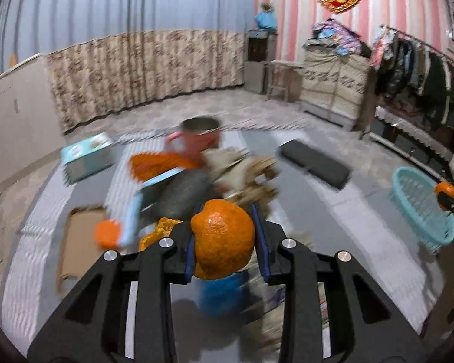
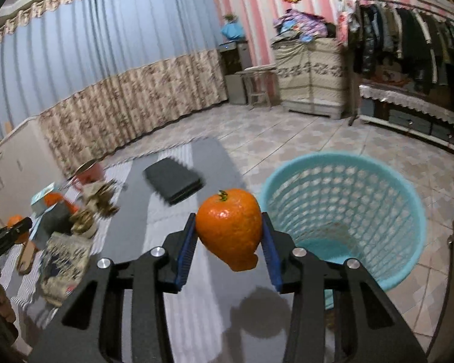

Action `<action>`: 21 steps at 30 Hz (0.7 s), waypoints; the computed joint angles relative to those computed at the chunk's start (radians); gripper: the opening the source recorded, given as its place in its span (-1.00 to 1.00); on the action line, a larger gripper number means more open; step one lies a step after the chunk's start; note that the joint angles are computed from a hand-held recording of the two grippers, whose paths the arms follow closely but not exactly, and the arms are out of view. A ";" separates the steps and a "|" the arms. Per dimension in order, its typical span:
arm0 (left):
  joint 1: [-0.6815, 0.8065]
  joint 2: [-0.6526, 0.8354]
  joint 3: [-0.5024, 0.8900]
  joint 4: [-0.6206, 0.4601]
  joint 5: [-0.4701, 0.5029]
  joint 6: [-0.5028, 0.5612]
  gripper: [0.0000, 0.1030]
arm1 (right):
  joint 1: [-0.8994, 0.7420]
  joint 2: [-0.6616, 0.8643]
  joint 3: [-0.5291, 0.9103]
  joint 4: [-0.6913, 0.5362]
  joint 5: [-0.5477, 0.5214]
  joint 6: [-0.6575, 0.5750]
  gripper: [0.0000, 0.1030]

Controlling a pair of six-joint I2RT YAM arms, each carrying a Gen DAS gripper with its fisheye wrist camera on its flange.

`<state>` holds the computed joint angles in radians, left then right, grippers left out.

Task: Collect trash
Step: 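Carry both held oranges over the light-blue basket with both grippers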

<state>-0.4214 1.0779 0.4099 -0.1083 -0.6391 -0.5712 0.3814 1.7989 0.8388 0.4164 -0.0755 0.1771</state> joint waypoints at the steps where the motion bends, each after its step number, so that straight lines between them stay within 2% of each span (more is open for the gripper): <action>1: -0.019 0.041 0.028 0.021 -0.010 0.003 -0.42 | -0.016 0.002 0.013 -0.008 0.003 -0.008 -0.20; 5: -0.091 0.243 0.178 0.117 -0.036 0.030 -0.42 | -0.083 0.020 0.068 -0.022 0.023 -0.053 -0.20; 11: -0.159 0.514 0.408 0.184 -0.029 0.072 -0.42 | -0.175 0.085 0.114 -0.024 0.000 -0.064 -0.20; 16: -0.206 0.719 0.595 0.213 0.010 0.094 -0.42 | -0.220 0.126 0.156 -0.046 -0.003 -0.082 -0.20; 21: -0.230 0.923 0.810 0.189 0.078 0.116 -0.42 | -0.275 0.166 0.179 -0.057 -0.004 -0.073 -0.20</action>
<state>-0.6512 2.0013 1.2199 0.0810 -0.5606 -0.4550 0.1067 1.9653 1.0180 0.3596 -0.0799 0.1043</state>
